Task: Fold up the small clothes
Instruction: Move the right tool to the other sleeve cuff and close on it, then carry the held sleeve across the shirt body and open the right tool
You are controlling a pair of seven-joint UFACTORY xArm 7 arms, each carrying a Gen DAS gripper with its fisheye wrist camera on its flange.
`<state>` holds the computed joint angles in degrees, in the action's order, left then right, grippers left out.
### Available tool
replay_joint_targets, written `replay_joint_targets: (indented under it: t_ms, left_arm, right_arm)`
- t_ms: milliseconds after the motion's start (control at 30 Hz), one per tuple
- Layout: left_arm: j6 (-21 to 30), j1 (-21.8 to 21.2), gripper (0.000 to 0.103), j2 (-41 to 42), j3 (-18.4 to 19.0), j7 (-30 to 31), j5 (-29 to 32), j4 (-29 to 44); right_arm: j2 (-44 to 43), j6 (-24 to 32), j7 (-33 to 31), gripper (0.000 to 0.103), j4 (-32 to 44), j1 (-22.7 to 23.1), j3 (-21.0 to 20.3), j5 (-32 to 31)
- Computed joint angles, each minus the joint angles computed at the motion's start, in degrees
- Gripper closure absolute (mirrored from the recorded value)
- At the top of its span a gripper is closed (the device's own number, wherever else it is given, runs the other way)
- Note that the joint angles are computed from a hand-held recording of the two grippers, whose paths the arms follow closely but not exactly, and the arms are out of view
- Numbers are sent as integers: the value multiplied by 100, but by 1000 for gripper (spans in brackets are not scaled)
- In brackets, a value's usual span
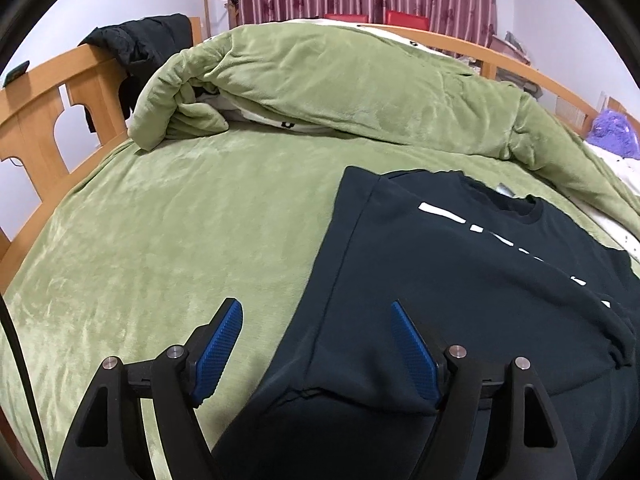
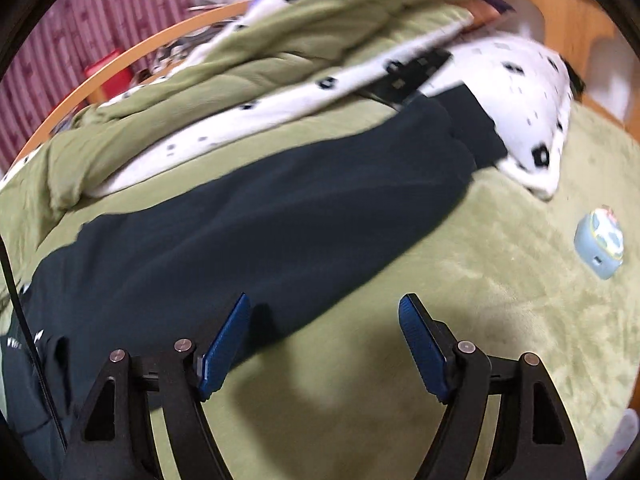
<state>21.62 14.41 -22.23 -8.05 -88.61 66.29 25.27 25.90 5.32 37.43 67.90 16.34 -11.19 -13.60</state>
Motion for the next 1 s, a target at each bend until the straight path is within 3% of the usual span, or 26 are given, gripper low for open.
replay_joint_targets:
  t_ms: [100, 267, 300, 333, 400, 467, 667, 833, 1000]
  left_arm:
    - [-10, 36, 28, 149, 50, -49, -18, 84]
    - [50, -29, 28, 438, 92, -174, 16, 254]
    - [86, -73, 28, 459, 94, -171, 32, 266]
    - [141, -121, 28, 485, 80, -170, 64, 289]
    - [266, -216, 28, 482, 56, -204, 181, 316]
    - [394, -320, 28, 414, 37, -228, 321, 317]
    - [-37, -332, 28, 41, 236, -164, 242, 131]
    - [-476, -60, 28, -222, 288, 141, -83, -87]
    - [-931, 221, 28, -678, 489, 595, -648, -492]
  right_arm:
    - [271, -254, -121, 27, 182, -320, 228, 281]
    - [601, -269, -90, 29, 548, -25, -147, 440]
    - [686, -258, -25, 42, 635, 185, -379, 374]
    - [726, -240, -20, 67, 689, 275, -479, 324]
    - [745, -220, -104, 90, 771, 255, -462, 267]
    - [662, -269, -13, 92, 724, 404, -636, 228]
    - [62, -387, 343, 93, 454, 1269, -1407, -195]
    - [-507, -384, 1298, 94, 353, 2790, -2623, -1194]
    - [-848, -221, 2061, 94, 579, 3793, -2985, -2099]
